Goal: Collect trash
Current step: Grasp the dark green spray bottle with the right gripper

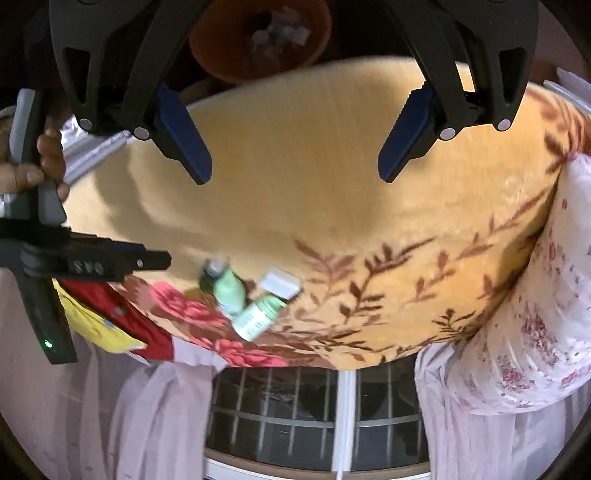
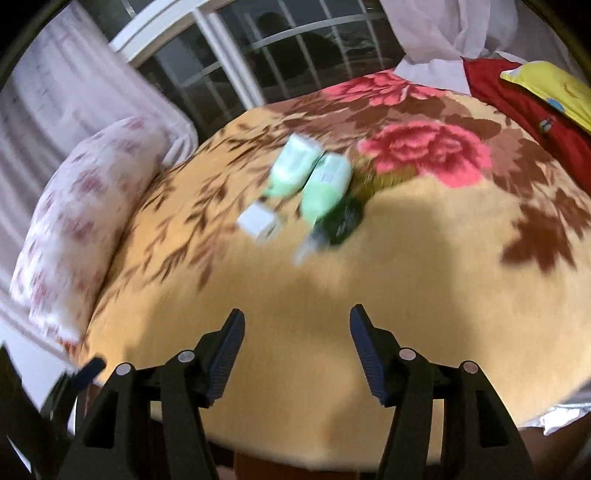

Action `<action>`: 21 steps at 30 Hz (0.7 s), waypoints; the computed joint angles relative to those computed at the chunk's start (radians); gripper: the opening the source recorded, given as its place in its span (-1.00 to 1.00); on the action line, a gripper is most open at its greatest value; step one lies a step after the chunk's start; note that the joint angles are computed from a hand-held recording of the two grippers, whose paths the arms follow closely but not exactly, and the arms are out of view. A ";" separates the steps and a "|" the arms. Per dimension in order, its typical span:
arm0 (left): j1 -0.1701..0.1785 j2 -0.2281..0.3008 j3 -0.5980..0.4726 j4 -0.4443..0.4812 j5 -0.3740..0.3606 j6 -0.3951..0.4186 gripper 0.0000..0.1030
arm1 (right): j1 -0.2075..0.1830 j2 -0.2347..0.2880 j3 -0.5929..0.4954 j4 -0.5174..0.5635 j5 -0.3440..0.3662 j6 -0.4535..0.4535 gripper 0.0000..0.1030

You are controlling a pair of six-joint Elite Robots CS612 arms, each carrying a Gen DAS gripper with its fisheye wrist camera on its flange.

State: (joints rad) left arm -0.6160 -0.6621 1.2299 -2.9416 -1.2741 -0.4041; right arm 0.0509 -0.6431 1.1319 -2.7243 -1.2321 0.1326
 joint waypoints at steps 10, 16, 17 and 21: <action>0.032 0.034 -0.030 0.006 -0.061 -0.083 0.73 | 0.013 0.198 -0.389 0.308 -0.084 0.099 0.14; 0.042 0.042 -0.027 0.003 -0.113 -0.114 0.73 | 0.026 0.288 -0.561 0.459 -0.133 0.116 -0.16; 0.042 0.042 -0.024 0.000 -0.115 -0.116 0.73 | 0.026 0.296 -0.573 0.464 -0.135 0.110 -0.17; 0.038 0.040 -0.016 -0.011 -0.106 -0.113 0.73 | 0.032 0.278 -0.536 0.430 -0.186 0.071 -0.22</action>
